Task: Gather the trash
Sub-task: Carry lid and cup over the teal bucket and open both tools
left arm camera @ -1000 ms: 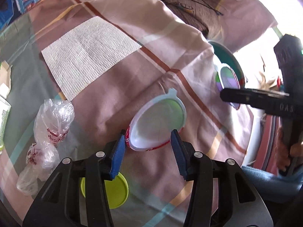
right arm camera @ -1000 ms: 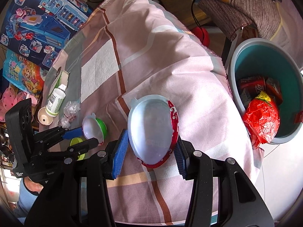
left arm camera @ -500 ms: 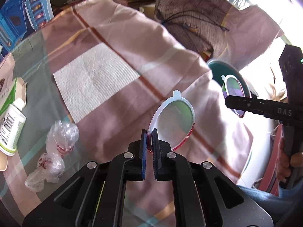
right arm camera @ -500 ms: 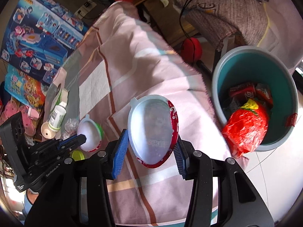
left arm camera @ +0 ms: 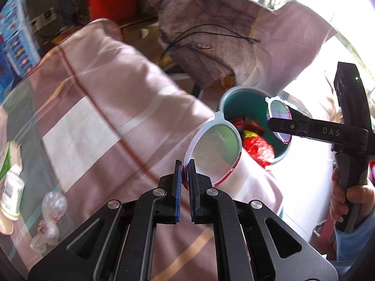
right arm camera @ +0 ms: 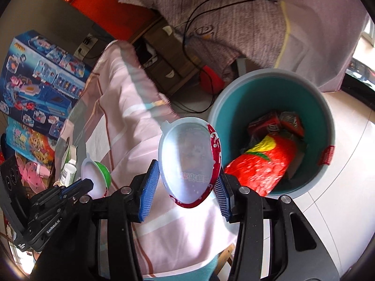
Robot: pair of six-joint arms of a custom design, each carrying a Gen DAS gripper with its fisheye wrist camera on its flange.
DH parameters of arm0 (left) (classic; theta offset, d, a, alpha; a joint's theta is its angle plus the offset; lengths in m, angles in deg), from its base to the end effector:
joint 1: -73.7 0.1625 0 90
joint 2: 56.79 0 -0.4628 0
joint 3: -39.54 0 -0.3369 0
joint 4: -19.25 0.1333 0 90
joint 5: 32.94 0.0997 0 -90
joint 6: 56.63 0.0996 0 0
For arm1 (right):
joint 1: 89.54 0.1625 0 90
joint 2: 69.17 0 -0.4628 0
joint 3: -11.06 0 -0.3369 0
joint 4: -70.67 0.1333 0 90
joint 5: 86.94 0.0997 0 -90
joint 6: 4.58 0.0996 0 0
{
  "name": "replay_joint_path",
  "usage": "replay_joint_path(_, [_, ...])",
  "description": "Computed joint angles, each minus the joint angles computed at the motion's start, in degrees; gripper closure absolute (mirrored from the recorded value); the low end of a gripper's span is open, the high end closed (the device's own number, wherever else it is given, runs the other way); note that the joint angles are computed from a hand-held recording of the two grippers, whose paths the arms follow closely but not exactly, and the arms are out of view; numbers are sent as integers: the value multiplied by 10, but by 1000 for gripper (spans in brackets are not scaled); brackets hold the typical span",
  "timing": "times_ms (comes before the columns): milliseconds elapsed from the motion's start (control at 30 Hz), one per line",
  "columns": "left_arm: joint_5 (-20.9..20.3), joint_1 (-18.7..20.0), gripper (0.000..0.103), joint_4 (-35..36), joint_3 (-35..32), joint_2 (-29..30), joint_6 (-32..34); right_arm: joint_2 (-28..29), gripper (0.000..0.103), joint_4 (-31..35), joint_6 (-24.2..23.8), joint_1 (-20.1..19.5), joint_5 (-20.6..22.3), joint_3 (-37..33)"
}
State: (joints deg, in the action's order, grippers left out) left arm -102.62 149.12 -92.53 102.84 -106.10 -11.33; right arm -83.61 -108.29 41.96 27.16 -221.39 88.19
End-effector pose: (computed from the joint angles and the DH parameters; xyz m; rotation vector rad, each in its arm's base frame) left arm -0.0238 -0.7585 0.3529 1.3502 2.4119 -0.0503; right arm 0.3819 -0.6179 -0.0411 -0.6818 -2.4808 1.1039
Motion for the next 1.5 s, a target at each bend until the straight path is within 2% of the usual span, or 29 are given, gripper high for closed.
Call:
replay_joint_path(233, [-2,-29,97,-23,49,2,0,-44,59,-47,25,-8,-23,88])
replay_joint_path(500, [-7,-51,97,-31,76,15,-9,-79,59,-75,45,-20,-28,155])
replay_joint_path(933, [-3,-76,95,-33,92,58,-28,-116,59,-66,72,-31,-44,202])
replay_joint_path(1000, [-3,-77,87,-18,86,65,-37,-117,59,-60,75,-32,-45,202])
replay_joint_path(1033, [-3,-77,74,-19,87,66,-37,-118,59,-56,76,-33,-44,202])
replay_joint_path(1067, [-1,-77,56,-30,95,65,-33,-118,59,-54,76,-35,-43,201])
replay_joint_path(1133, [-1,-76,38,-46,106,61,-27,-118,59,-49,75,-37,-41,199])
replay_joint_path(1300, [0,-72,33,-45,96,64,-30,-115,59,-37,72,-42,-33,189])
replay_joint_path(1433, [-1,-67,18,-45,86,64,-41,-111,58,-26,67,-43,-27,176])
replay_joint_path(1500, [0,-65,15,-45,84,62,-43,-109,56,-20,64,-43,-23,169])
